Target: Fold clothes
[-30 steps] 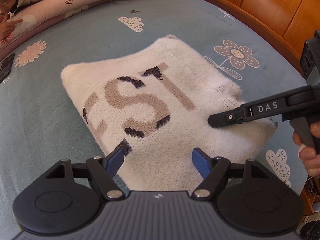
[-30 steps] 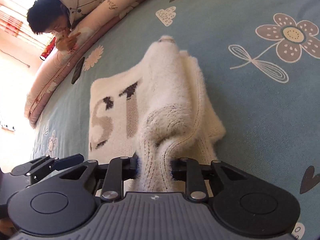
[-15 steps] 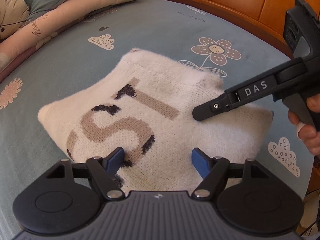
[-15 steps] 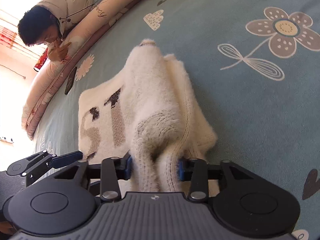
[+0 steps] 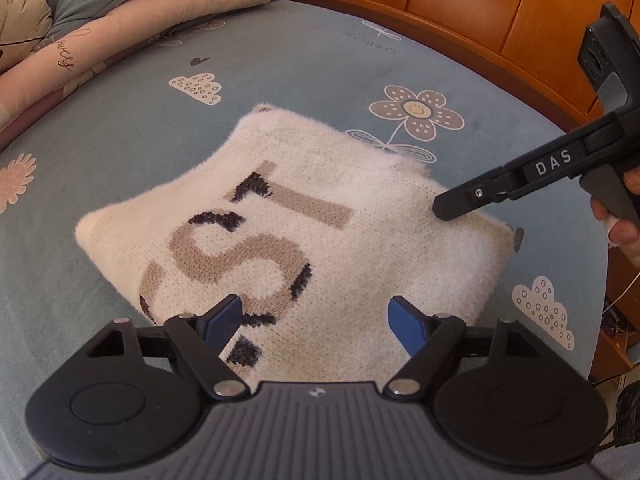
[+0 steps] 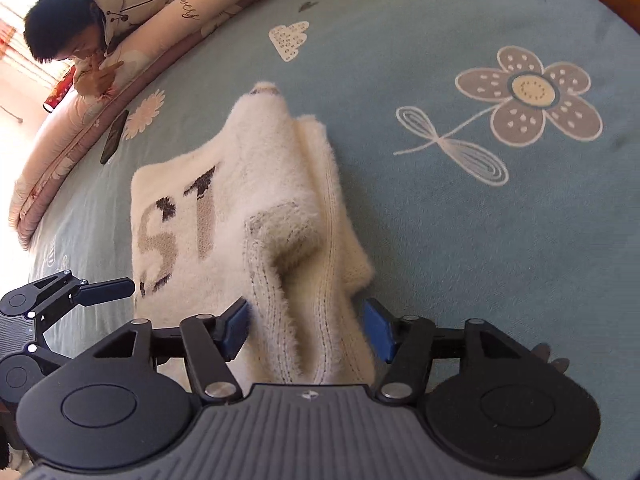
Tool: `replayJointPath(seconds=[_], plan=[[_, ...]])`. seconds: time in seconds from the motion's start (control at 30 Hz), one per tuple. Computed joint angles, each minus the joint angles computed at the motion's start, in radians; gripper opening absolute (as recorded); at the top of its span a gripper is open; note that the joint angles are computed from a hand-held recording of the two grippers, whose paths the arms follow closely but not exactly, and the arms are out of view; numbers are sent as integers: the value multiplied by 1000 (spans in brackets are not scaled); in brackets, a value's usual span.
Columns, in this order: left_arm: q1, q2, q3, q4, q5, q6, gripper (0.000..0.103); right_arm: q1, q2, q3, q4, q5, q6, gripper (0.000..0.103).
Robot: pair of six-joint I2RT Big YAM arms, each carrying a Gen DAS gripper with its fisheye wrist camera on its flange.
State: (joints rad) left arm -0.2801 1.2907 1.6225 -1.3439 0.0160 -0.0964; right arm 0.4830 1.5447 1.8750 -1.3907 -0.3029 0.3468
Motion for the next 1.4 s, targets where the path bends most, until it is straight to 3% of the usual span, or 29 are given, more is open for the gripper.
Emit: replayJointPath(seconds=[0.13, 0.23, 0.3, 0.37, 0.47, 0.63, 0.67, 0.7, 0.8, 1.0, 1.13, 1.23, 1.4], plan=[[17, 34, 30, 24, -39, 47, 79, 36, 71, 163, -41, 102, -172, 65], [45, 75, 46, 3, 7, 29, 79, 42, 114, 258, -70, 147, -224, 65], [46, 85, 33, -8, 38, 16, 79, 22, 123, 269, -55, 98, -203, 65], [18, 55, -13, 33, -7, 37, 82, 10, 145, 270, -33, 55, -182, 64], [11, 34, -38, 45, -2, 30, 85, 7, 201, 277, 16, 23, -178, 63], [24, 27, -39, 40, 22, 21, 86, 7, 319, 330, 65, -22, -91, 63], [29, 26, -37, 39, 30, 16, 86, 8, 331, 332, 71, -36, -85, 61], [34, 26, -33, 37, 37, 11, 86, 9, 342, 337, 69, -54, -87, 48], [57, 20, -15, 14, 65, -9, 85, 9, 339, 341, 63, -77, -77, 22], [80, -9, -15, 29, 85, 9, 86, -19, 232, 265, 103, -105, -33, 21], [95, 27, -4, 51, 96, 54, 86, -9, 260, 248, 100, -49, -62, 21], [101, 57, -14, 69, 127, 88, 87, -20, 259, 205, 142, -58, -19, 22], [84, 67, -46, 114, 101, 127, 99, -34, 232, 177, 136, -52, 25, 37]])
